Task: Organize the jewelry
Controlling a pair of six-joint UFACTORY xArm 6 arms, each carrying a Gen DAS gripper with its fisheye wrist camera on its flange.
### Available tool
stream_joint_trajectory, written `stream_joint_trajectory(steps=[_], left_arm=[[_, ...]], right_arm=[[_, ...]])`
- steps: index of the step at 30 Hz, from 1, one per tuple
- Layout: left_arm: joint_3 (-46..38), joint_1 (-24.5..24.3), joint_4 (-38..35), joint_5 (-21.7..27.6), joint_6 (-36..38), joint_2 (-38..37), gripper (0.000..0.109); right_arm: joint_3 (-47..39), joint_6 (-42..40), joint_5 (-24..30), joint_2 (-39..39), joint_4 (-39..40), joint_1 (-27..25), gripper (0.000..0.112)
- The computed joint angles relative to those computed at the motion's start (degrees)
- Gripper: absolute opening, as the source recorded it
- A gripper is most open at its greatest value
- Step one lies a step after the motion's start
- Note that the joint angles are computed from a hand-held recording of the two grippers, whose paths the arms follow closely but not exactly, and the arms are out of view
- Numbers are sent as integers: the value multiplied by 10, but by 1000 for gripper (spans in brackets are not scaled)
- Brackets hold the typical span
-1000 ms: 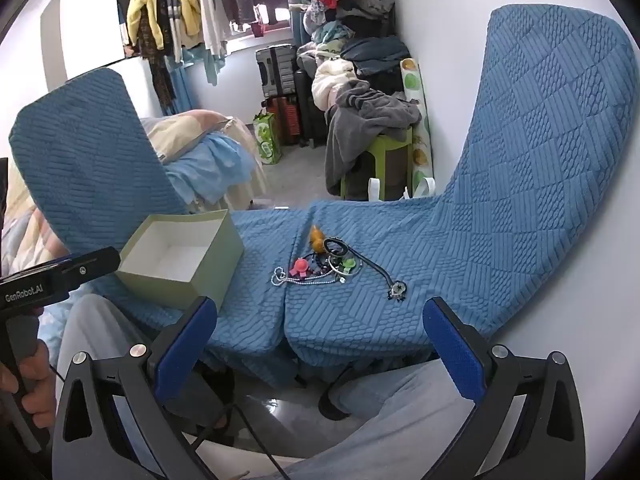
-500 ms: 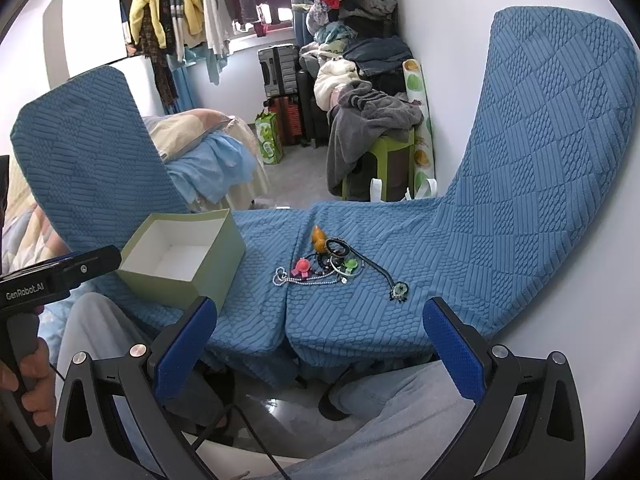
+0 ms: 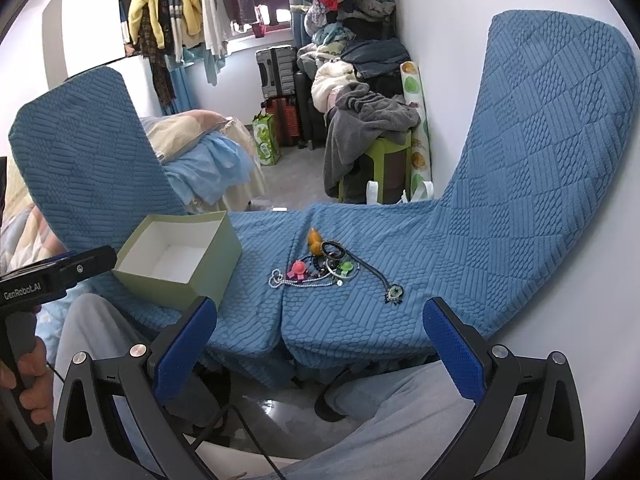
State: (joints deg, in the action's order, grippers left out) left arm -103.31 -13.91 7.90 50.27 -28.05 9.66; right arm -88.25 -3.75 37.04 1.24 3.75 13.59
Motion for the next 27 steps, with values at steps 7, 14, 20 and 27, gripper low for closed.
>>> stream_joint_trajectory(steps=[7,14,20,27], left_arm=[[2,4,-4,-8,2,-1,103],[-3,2,1,-9,3,6,103],[-7,-1,4,-7,3,9,103],[2,0,5,-8,3,5,103]], right_arm=[[-4,2,0,5,3,-5,103],[0,5,1,5,-3,-3,103],[2,4,-2,4,0,-4,103],[3,4,-1,2,1,-3,103]])
